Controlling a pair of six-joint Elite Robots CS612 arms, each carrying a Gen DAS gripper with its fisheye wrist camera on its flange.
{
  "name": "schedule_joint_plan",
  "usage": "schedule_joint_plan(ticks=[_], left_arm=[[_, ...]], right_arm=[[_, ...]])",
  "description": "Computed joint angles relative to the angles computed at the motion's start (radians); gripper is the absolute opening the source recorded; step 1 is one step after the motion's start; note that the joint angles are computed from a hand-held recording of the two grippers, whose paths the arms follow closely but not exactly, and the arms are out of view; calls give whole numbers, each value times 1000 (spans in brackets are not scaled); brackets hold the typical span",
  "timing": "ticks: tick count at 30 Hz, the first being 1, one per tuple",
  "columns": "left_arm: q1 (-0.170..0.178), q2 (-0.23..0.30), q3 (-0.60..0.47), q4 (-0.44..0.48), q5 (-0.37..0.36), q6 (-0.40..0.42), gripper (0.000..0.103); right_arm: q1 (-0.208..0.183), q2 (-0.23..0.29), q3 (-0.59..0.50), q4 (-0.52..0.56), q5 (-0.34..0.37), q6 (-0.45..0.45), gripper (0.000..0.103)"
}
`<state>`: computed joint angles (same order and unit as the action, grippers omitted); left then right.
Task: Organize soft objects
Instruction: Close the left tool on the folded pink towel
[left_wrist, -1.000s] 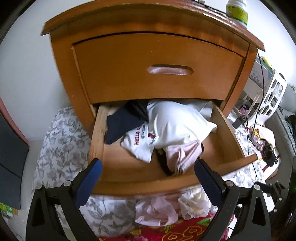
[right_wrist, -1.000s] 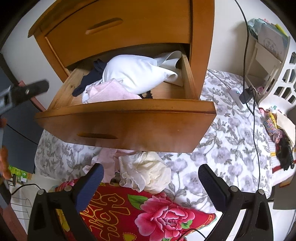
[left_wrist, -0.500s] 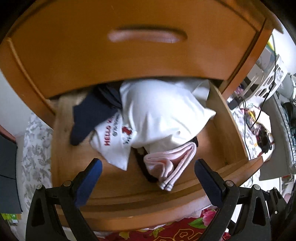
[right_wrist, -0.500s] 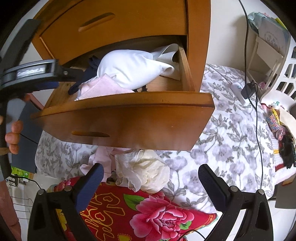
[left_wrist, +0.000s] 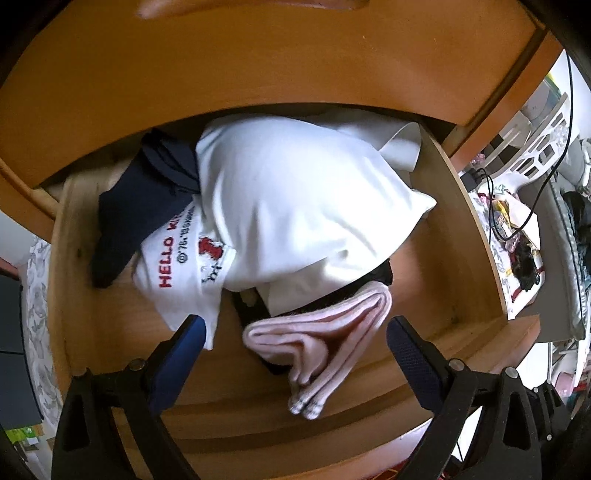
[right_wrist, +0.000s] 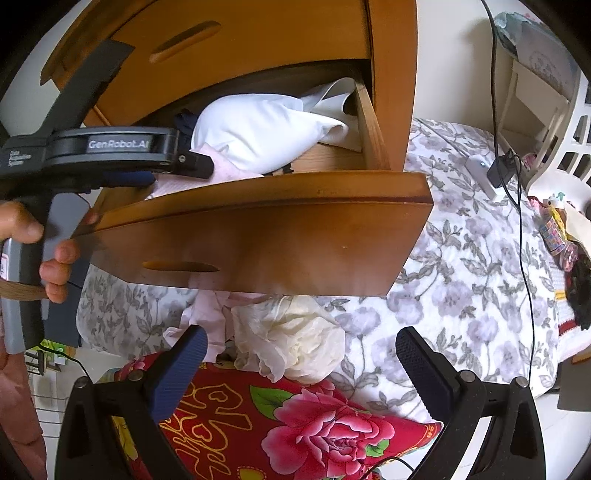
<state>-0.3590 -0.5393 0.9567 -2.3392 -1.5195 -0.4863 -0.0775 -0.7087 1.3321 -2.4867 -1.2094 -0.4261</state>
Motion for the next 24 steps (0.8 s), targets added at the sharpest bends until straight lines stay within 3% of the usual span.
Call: schedule_joint_plan(ticks=[7, 11, 15, 24], left_arm=[[-3, 33, -48, 7, -44, 2, 67], [-5, 31, -35, -19, -40, 8, 60], [-2, 25, -30, -2, -53, -3, 42], [0, -13, 54, -99, -45, -28, 31]], right_arm=[[0, 2, -1, 7, 2, -3, 103], [0, 2, -1, 7, 2, -2, 103], [1, 0, 2, 5, 1, -4, 103], [0, -9, 13, 1, 2, -12, 103]])
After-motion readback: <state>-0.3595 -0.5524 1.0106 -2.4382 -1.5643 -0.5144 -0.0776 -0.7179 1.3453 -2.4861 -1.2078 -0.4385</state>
